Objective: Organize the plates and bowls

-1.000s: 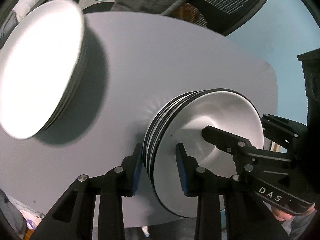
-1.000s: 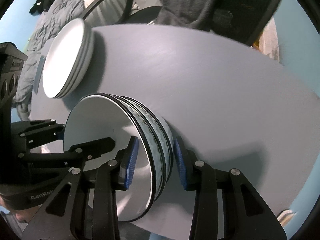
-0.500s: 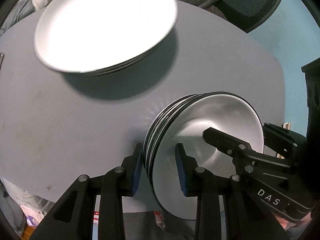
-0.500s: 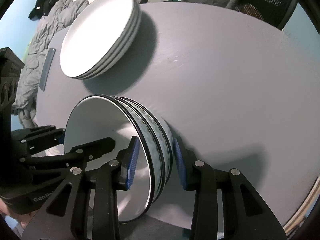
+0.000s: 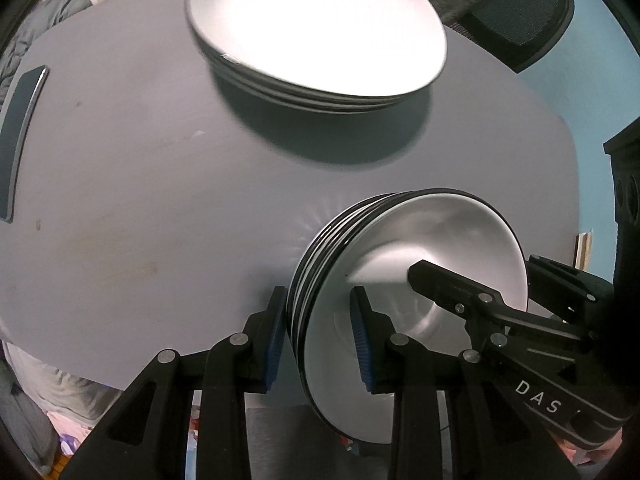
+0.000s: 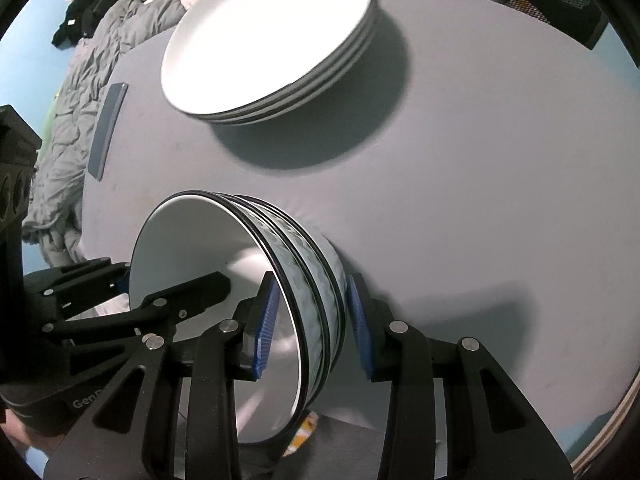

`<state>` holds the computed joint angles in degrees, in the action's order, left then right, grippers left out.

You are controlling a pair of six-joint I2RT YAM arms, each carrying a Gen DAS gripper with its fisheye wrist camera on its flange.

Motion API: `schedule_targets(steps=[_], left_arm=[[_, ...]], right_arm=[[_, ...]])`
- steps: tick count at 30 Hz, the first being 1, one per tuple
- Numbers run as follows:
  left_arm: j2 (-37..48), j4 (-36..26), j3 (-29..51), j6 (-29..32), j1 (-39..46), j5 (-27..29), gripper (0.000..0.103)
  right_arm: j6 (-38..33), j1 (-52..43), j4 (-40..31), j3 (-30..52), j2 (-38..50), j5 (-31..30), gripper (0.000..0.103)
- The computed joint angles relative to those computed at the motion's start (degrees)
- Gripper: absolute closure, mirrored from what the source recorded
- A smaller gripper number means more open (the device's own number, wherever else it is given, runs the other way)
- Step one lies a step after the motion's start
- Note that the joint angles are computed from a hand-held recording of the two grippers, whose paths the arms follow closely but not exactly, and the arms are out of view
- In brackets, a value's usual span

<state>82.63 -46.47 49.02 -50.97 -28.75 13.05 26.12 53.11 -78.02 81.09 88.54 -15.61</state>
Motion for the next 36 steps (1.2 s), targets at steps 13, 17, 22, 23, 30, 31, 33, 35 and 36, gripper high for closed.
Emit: schedule_targets(steps=[13,17,22,23,30,31,33,35,36], left_arm=[[5.1,4.6,0.5,2.3,1.3,-0.5,0.074],[4.5,4.5,0.1,3.8,1.1,-0.8,0.074],[2.6,3.7,-0.9,5.3,0.5,-1.6,0.073],[2.5,3.6,-0.9,5.3,0.3,-1.5,0.074],[1.0,4.8,-2.4,5.0,-0.8,-1.6,0.069],[1.0,5.2,-2.6,4.8,-0.8,-1.5,0.069],[-0.1,5.5,-3.5,4.9,-0.6,-1.1,0.069],[-0.6,6.3,-4.2,5.3,-0.4,-0.9,0.069],[-0.7,6.6,-4.3,5.6,-0.3,-0.7,0.069]], right_arm=[[5.0,4.5,1.8,1.0,1.7,0.7,0.067],[6.2,5.1,2.5,0.6,1.5,1.5,0.065],[8.0,5.3,2.6,-0.2,0.4,1.5,0.064],[8.5,5.6,2.5,0.0,0.5,1.5,0.064],[9.6,5.3,1.3,-1.6,-2.0,1.7,0.064],[9.8,5.3,1.4,-1.8,-2.1,1.8,0.064],[9.7,4.7,1.5,-1.9,-2.1,1.4,0.064],[9.5,4.5,1.7,-1.7,-1.7,1.1,0.064],[9.3,4.5,1.6,-1.6,-1.6,1.1,0.064]])
